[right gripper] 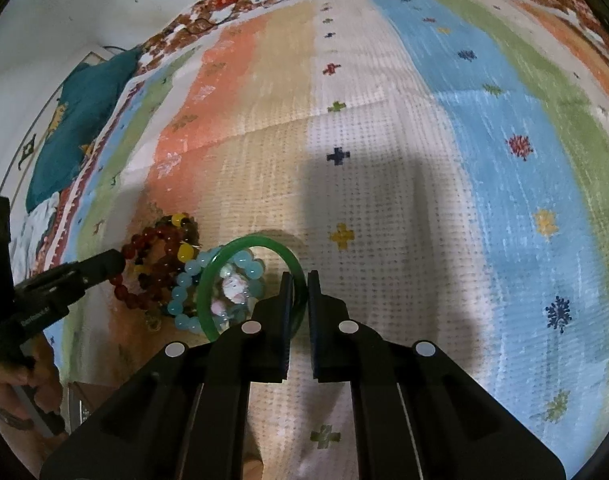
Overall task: Organize jewelry
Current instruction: 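Close the left gripper on the red bead bracelet while the right gripper closes on the green jade bangle, then lift the red bracelet with the left tool while the right tool lifts the green bangle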
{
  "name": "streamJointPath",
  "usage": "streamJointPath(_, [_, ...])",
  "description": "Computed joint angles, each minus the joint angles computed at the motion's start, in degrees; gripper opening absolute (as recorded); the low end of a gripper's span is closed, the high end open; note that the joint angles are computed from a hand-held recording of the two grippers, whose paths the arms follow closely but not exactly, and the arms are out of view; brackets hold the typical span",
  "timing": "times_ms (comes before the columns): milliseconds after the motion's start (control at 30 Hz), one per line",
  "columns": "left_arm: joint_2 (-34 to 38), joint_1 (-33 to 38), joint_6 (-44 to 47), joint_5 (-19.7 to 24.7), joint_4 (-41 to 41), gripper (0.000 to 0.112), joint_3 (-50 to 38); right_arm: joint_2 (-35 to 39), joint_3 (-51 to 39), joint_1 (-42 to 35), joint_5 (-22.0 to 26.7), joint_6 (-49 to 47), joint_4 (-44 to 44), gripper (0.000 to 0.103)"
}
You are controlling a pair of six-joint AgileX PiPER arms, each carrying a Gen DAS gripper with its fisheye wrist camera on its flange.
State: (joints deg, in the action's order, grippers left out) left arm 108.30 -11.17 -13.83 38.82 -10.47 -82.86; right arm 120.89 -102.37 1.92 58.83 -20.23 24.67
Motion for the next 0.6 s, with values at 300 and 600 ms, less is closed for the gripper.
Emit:
streamJointPath(300, [-3.25,-0.96,-0.59,-1.08,0.74,0.013,1.08,-6.46,6.10,1.56,-6.68,-5.01,0.44,0.009])
streamJointPath(600, [-6.76,-1.98,-2.58,-2.10,2.78,0.013,2.85,-12.05,11.72,2.15,-10.57,-10.71,3.28,0.001])
